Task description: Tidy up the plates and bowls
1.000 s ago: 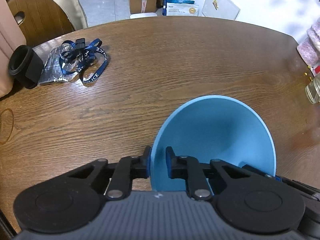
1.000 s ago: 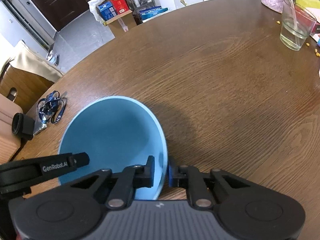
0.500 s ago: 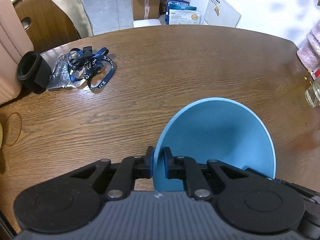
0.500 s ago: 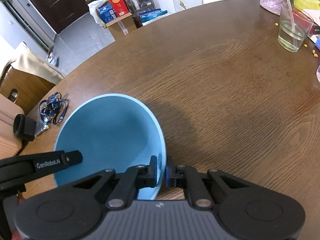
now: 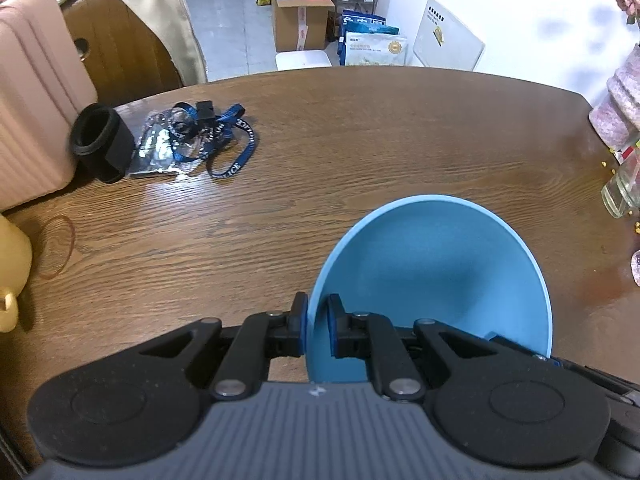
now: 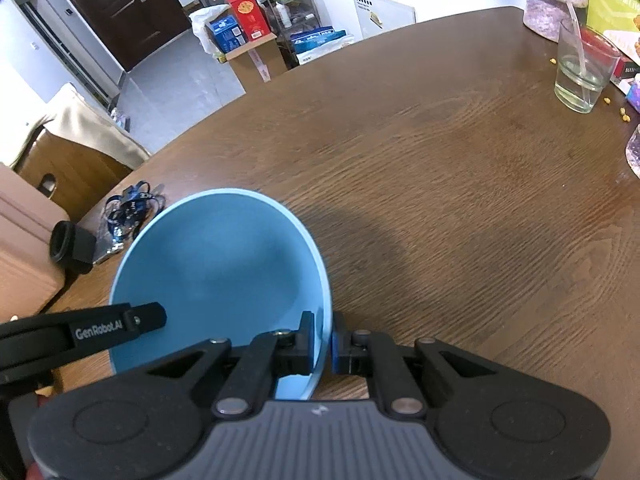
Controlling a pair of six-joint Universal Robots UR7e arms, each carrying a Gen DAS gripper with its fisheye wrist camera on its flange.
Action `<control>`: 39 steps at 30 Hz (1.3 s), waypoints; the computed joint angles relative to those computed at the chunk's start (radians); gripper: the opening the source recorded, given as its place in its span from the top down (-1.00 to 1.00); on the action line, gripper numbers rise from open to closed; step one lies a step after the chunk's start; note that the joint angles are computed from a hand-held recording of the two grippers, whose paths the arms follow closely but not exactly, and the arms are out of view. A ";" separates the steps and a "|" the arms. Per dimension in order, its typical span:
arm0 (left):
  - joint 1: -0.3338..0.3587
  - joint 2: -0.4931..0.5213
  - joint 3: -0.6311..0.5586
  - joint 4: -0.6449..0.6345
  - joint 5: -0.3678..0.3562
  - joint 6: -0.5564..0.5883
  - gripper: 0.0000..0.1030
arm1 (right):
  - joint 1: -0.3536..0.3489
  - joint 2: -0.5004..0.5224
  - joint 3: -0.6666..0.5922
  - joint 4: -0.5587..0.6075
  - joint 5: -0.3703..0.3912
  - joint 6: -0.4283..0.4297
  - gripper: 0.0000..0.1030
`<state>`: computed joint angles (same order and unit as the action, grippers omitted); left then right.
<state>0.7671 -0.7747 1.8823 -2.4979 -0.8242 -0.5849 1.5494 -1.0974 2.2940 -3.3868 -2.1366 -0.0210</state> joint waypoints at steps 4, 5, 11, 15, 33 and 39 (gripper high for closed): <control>-0.022 -0.032 0.033 0.006 0.008 -0.025 0.79 | 0.015 -0.021 0.023 -0.005 0.000 0.003 0.85; -0.026 -0.039 0.040 0.008 0.010 -0.031 0.79 | 0.020 -0.025 0.030 -0.008 -0.001 0.004 0.86; -0.063 -0.092 0.098 0.030 0.024 -0.090 0.79 | 0.044 -0.053 0.074 -0.023 0.005 0.008 0.85; -0.091 -0.136 0.143 0.054 0.037 -0.143 0.79 | 0.058 -0.077 0.107 -0.029 0.014 0.005 0.86; -0.303 -0.387 0.357 0.298 0.052 -0.532 0.79 | 0.183 -0.220 0.311 -0.043 0.021 0.016 0.85; -0.394 -0.477 0.418 0.410 0.027 -0.677 0.79 | 0.238 -0.295 0.381 -0.011 0.008 0.041 0.85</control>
